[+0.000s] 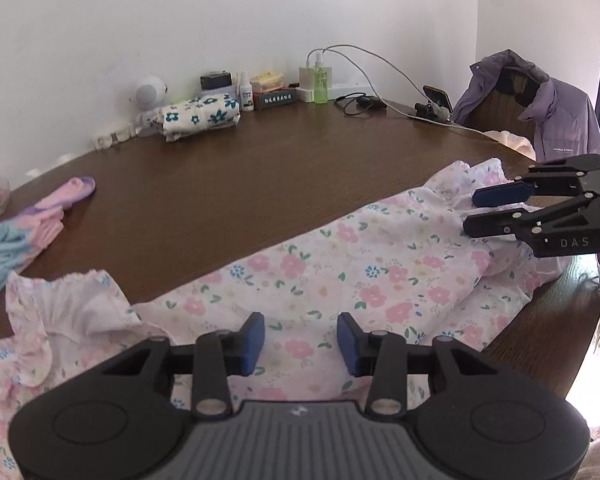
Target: Fold clothes
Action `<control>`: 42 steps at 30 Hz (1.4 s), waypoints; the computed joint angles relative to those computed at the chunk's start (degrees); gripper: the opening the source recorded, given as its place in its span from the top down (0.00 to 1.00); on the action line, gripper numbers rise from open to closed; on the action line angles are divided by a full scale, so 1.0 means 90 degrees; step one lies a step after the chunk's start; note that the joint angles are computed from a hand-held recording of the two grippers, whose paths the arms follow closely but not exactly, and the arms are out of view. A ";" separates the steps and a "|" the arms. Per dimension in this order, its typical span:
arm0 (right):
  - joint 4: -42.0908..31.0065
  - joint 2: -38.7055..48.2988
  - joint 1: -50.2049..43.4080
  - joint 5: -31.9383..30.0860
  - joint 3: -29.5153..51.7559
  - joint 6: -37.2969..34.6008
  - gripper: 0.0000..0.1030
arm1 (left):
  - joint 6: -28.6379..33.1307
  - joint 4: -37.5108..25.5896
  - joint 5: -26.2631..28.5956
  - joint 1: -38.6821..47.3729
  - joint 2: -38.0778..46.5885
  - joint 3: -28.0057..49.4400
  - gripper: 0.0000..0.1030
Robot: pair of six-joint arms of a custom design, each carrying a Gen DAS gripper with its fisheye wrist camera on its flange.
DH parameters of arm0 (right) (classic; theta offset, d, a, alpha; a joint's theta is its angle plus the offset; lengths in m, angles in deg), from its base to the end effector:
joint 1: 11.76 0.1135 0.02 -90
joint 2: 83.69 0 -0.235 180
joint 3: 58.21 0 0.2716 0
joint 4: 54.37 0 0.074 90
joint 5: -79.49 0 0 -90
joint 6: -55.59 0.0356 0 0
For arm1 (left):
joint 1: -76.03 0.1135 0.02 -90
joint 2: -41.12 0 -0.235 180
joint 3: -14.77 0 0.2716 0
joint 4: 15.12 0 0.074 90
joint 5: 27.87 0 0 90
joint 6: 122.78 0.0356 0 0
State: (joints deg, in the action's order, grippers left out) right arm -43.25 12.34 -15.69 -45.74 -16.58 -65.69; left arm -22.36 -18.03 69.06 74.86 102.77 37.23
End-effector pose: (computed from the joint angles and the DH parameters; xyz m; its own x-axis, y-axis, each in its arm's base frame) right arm 0.2786 0.0014 0.0557 -0.3961 -0.3979 -0.8275 -0.6653 0.7455 -0.0400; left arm 0.1999 -0.0084 0.0754 -0.6394 0.1926 -0.7444 0.2292 0.9718 0.0546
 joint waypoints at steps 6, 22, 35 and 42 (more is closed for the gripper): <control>-0.0039 0.0513 -0.0754 -0.0286 0.0137 -0.0003 0.59 | 0.0010 0.0530 0.0336 0.0518 -0.0050 -0.0386 0.62; -0.0545 -0.0998 -0.0738 -0.0554 -0.0445 0.0507 0.32 | 0.0224 -0.2580 0.1893 0.2524 -0.4296 -0.0980 0.22; -0.3723 -0.0481 0.3200 0.0842 0.2489 0.1176 0.26 | 0.2849 -0.2685 0.2470 0.4992 0.1469 0.3232 0.27; -0.4752 0.1917 0.4350 0.1718 0.5322 0.1645 0.29 | 0.3318 -0.3301 0.2306 0.4690 0.4418 0.5577 0.76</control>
